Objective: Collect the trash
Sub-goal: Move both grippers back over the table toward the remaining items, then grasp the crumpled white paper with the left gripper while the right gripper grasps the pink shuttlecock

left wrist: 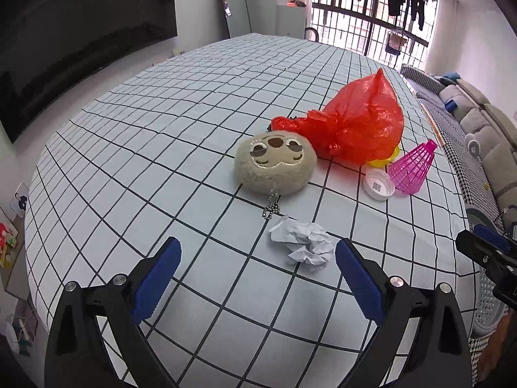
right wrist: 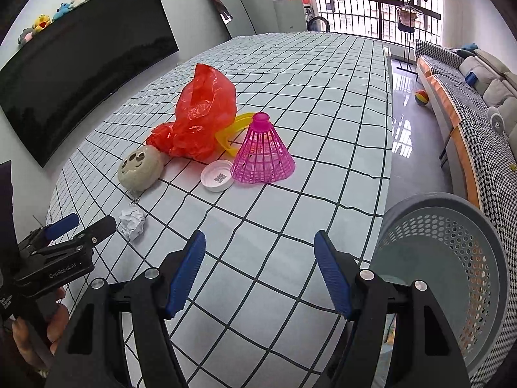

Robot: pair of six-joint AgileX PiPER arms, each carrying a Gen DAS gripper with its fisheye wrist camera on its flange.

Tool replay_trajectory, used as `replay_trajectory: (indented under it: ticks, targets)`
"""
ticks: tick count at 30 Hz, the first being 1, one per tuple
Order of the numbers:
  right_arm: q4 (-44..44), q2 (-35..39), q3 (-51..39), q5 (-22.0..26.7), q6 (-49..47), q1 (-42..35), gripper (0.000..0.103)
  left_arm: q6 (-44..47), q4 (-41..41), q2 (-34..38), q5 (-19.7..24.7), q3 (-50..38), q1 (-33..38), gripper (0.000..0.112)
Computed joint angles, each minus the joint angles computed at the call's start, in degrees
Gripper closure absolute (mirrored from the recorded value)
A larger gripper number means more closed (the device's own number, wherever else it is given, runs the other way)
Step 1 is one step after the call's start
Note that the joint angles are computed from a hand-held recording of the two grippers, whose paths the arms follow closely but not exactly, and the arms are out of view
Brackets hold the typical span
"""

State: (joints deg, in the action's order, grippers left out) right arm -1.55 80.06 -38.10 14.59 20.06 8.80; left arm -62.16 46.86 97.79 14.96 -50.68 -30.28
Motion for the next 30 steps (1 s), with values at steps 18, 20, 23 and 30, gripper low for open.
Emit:
replay_trajectory:
  ticks: [18, 20, 23, 30]
  targets:
    - [8.52, 0.20, 2.76, -2.16, -8.80, -3.57, 0.036, 6.52, -8.00, 7.67, -0.62, -5.47, -1.51, 0.049]
    - [8.98, 0.33, 2.86, -2.28, -9.19, -3.72, 0.036, 6.62, -8.07, 7.81, -0.63, -5.49, -1.39, 0.059]
    - [10.37, 0.24, 3.16, -2.59, -10.56, -3.96, 0.036, 10.13, -11.15, 7.34, -1.94, -4.83, -0.71, 0.080]
    - [9.08, 0.94, 3.21, -3.52, -9.54, -3.90, 0.036, 0.03, -1.92, 4.01, -1.92, -1.18, -2.13, 0.081]
